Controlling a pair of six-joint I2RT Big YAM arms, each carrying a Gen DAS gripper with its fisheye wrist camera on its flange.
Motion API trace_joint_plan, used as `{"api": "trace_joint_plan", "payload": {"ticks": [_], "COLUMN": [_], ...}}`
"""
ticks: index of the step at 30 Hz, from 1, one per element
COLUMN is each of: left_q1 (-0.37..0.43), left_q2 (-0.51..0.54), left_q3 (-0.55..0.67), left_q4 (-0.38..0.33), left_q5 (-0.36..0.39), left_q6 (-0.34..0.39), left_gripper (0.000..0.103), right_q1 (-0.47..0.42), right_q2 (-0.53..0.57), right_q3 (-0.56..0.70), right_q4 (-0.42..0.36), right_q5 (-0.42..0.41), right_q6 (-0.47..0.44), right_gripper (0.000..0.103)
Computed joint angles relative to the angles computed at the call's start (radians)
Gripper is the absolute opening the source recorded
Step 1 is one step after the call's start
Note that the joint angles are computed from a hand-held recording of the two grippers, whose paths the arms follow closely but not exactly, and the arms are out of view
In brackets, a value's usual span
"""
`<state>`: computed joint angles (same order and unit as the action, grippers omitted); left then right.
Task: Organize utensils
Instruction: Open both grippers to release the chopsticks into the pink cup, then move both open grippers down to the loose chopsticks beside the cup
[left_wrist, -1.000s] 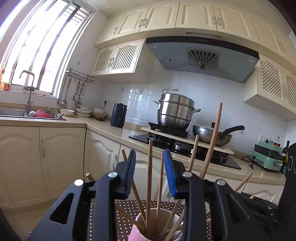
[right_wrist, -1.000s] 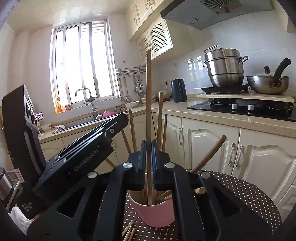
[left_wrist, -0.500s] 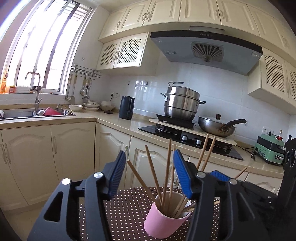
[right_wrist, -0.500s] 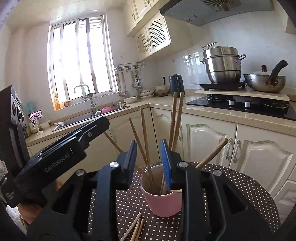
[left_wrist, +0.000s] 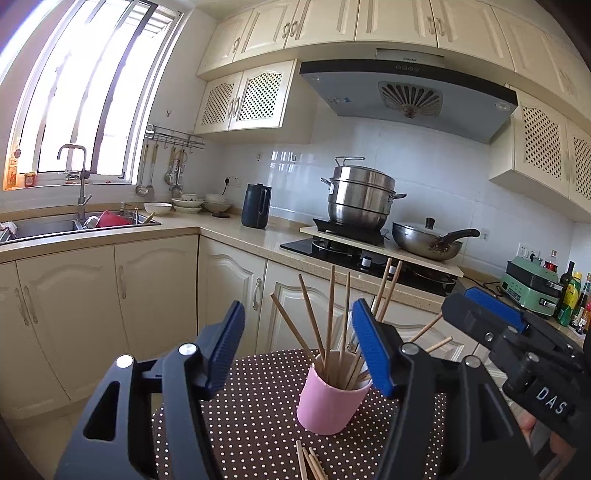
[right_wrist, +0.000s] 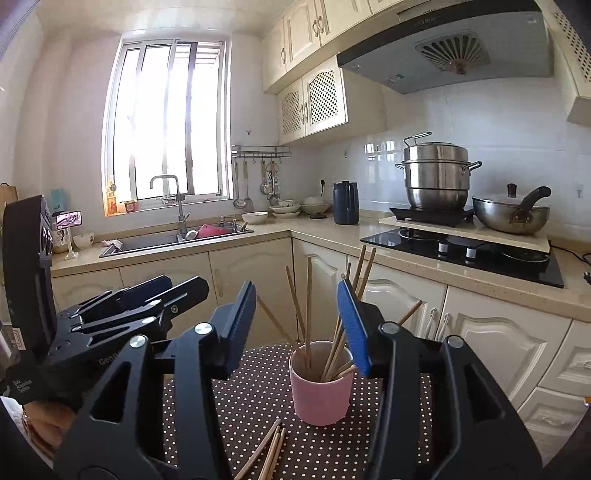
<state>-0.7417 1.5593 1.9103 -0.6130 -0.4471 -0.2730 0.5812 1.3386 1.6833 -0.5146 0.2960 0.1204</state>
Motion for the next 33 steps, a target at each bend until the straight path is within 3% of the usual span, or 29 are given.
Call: {"api": "trace_joint_plan", "payload": {"ticks": [7,15,21,25,33], "left_q1": [-0.011,-0.003,-0.007,-0.006,-0.015], "left_q2": [-0.029,-0.019,0.035,0.065,0.121], "left_q3": [-0.049,-0.081,-0.073,-0.083,-0.073], "left_q4": [-0.109,-0.268,-0.412,-0.463,-0.533], "left_q5": [0.035,0.138,0.179,0.238,0.241], "left_q6": [-0.03,-0.1,-0.113,-0.121,-0.106], "left_gripper": [0.06,0.06,0.06,0.06,0.06], "right_q1": [0.039,0.038,0.013,0.001,0.003], "right_q2": [-0.029,-0.028,-0.011,0.018,0.056], "right_q3": [-0.041,-0.083,-0.118,-0.123,-0.139], "right_q4": [-0.062,-0.197,-0.311,-0.392,-0.481], "right_q5": [0.04,0.03,-0.044,-0.107,-0.198], "right_q6": [0.016,0.117,0.223,0.275,0.289], "right_gripper": [0.046,0.046,0.046,0.046,0.046]}}
